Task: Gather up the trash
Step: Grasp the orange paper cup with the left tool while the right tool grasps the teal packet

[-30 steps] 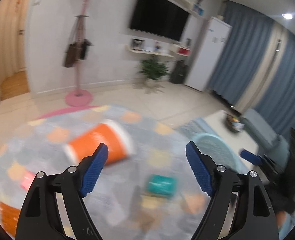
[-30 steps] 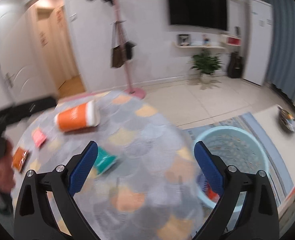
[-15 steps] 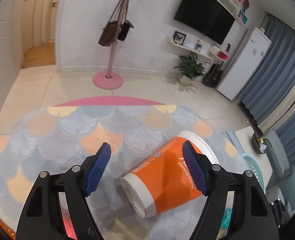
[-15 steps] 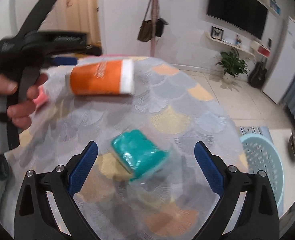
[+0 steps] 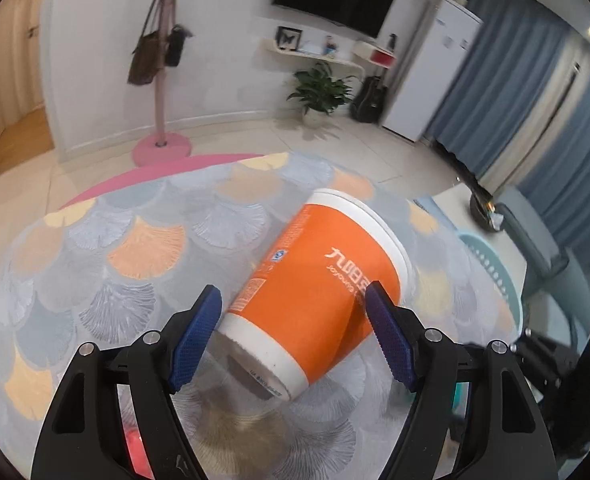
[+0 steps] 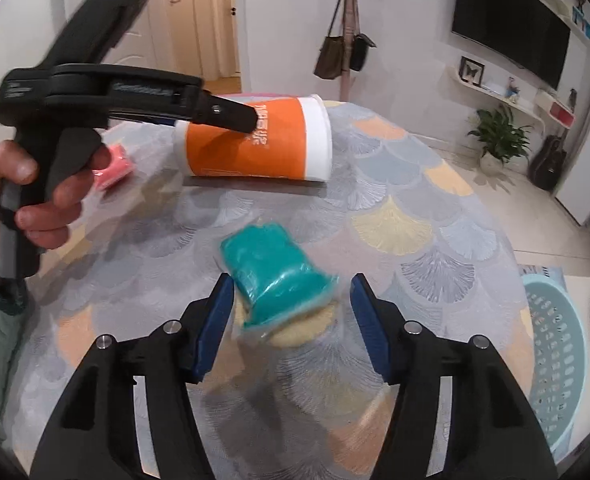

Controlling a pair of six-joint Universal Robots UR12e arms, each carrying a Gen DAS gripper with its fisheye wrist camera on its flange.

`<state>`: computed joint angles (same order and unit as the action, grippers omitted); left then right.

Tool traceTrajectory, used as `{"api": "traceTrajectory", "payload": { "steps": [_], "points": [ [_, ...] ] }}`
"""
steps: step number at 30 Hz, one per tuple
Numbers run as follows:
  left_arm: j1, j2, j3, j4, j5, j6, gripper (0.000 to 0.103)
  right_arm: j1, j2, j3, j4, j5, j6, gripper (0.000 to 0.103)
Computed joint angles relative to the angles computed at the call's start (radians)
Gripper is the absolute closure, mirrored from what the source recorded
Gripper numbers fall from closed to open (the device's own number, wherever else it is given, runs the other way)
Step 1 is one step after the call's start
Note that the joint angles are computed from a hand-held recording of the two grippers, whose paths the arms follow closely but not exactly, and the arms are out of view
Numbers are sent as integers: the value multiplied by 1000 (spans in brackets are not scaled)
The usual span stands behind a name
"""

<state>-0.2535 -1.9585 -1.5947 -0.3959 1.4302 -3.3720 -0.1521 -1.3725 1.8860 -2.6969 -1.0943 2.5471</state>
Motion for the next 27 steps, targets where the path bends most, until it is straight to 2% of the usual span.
{"api": "traceTrajectory", "payload": {
  "steps": [2, 4, 5, 7, 10, 13, 14, 15, 16, 17, 19, 21, 24, 27],
  "points": [
    [-4, -4, 5, -3, -6, 21, 29, -1, 2, -3, 2, 9, 7, 46],
    [-9, -7, 8, -7, -2, 53, 29, -5, 4, -14, 42, 33, -7, 40],
    [-12, -6, 4, -3, 9, 59, 27, -2, 7, -19, 44, 21, -2, 33],
    [-21, -10, 5, 13, 43, 64, 26, 3, 11, -27, 46, 7, -1, 30],
    [-18, -14, 3, 37, 42, 40, 24, 12, 24, -49, 73, 0, -5, 29],
    [-1, -11, -11, 71, -2, -7, 24, 22, 29, -56, 87, -10, -14, 30],
    [3, -9, -16, 79, -11, -12, 24, 25, 30, -55, 82, -12, -15, 37],
    [8, -4, -25, 92, -22, -14, 24, 25, 29, -54, 85, -6, -23, 54],
    [10, -4, -27, 97, -32, -13, 24, 23, 27, -53, 93, 7, -34, 57],
    [13, -3, -30, 98, -51, -7, 21, 22, 26, -51, 89, 9, -36, 65],
    [15, -3, -31, 89, -76, 17, 18, 16, 17, -37, 65, 12, -29, 65],
    [8, -6, -24, 57, -70, 53, 18, 2, 6, -22, 50, 31, -4, 66],
    [-14, -16, -1, 4, -20, 105, 18, -25, -8, -4, 41, 60, 40, 66],
    [-32, -24, 11, -1, 34, 131, 23, -47, -20, 13, 21, 69, 74, 66]
  ]
}}
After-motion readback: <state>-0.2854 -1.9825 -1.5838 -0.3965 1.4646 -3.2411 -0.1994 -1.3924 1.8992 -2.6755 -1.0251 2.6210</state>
